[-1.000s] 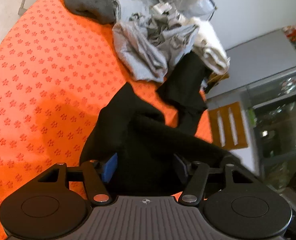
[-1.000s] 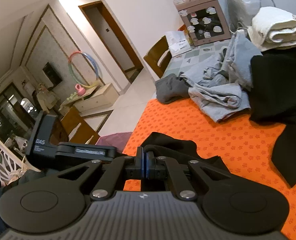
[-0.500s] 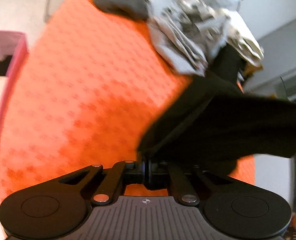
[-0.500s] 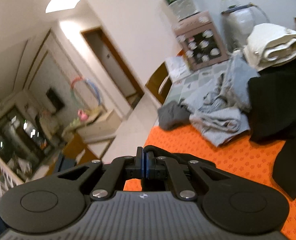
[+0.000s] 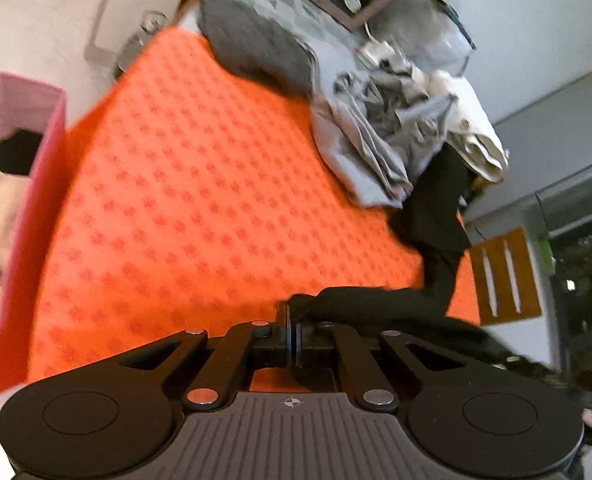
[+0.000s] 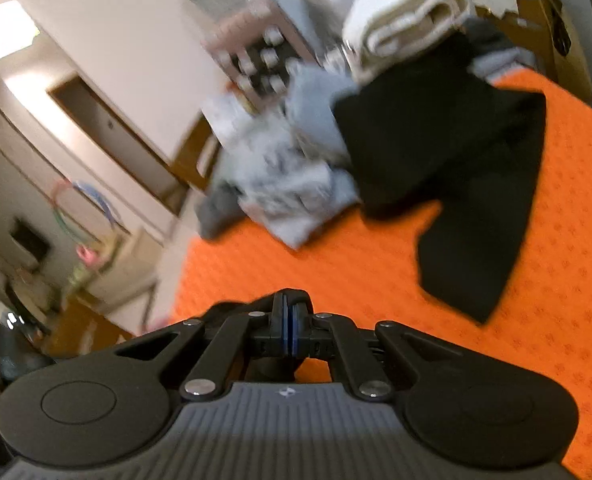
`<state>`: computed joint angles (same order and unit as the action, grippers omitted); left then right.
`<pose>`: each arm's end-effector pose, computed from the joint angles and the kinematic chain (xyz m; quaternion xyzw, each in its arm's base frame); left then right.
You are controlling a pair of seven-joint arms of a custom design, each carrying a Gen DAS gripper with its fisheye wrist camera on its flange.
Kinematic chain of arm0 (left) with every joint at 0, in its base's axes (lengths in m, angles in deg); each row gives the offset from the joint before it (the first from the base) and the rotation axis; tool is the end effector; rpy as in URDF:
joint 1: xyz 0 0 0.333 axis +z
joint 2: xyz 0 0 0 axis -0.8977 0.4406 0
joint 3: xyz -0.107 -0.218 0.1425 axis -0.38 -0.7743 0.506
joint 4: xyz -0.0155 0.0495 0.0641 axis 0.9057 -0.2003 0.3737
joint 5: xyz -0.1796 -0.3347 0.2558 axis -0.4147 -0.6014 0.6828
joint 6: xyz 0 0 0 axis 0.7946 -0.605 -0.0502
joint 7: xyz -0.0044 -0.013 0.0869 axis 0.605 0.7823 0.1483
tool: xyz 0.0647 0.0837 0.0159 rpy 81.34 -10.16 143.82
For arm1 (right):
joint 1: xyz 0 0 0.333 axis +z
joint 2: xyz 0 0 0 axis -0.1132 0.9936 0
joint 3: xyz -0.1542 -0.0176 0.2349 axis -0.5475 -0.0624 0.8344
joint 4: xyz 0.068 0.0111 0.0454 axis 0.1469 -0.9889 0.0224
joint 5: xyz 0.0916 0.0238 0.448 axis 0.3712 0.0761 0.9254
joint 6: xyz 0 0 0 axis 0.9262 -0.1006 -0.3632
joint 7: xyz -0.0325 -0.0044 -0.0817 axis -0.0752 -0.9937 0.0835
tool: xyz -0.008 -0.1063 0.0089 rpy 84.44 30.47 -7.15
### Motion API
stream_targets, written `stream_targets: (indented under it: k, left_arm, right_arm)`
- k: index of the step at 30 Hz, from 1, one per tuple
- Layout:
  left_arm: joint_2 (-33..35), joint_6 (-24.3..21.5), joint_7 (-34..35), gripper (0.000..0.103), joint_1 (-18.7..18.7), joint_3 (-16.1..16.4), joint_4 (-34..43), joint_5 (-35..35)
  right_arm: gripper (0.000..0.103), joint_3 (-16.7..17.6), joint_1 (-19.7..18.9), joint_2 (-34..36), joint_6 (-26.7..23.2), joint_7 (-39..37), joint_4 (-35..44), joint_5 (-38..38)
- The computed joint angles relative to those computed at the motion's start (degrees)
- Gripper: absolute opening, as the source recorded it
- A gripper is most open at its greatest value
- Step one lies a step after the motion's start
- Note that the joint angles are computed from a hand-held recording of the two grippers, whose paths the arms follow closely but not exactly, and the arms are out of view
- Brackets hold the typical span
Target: Fold clothes
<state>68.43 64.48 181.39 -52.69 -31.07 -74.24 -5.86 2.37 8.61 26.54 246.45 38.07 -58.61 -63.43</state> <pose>0.7012 0.0376 0.5638 0.7091 -0.5994 0.3610 0.0865 0.6055 0.2099 0.5655 -0.5243 0.7336 -0.0736 0.4260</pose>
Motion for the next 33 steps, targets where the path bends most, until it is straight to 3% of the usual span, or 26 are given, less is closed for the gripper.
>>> stream_targets:
  k: [4,7,10,14,17,20,26,33]
  left_arm:
    - [-0.4,-1.5,1.5,0.004,0.0,-0.5,-1.4,-3.0]
    - [-0.5,-1.7,2.3,0.004,-0.3,-0.5,-1.9,-3.8]
    - [-0.8,-2.0,3.2,0.005,-0.3,-0.3,-2.4,-5.0]
    - [-1.1,-2.5,4.0,0.005,-0.1,-0.1,-2.9,-6.7]
    - [-1.4,-2.8,4.7,0.005,0.1,0.1,-3.4,-8.4]
    - [-2.2,-1.9,4.8,0.005,-0.3,0.3,-4.0,-7.8]
    - [-3.2,0.1,5.0,0.005,-1.0,0.6,-4.7,-7.2]
    - [-4.9,4.2,5.1,0.004,-1.9,0.8,-5.9,-7.4]
  right_arm:
    - [0.015,1.0,-0.5,0.9,-8.3,0.8,1.9,-8.8]
    - [0.034,1.8,-0.3,1.1,-10.4,1.3,3.2,-16.6]
    - [0.036,2.0,0.1,1.5,-9.2,0.0,4.4,-21.5]
    - [0.035,0.8,2.3,3.9,-8.0,-15.4,7.6,-10.3]
    - [0.035,0.9,3.5,7.8,-11.8,-27.8,12.6,-3.2]
    - [0.037,1.5,4.2,12.6,-14.7,-35.5,17.6,-2.1]
    - [0.053,1.7,5.4,20.1,-18.6,-44.2,25.4,-3.3]
    - [0.053,1.4,6.5,23.4,-20.7,-50.3,28.1,-4.9]
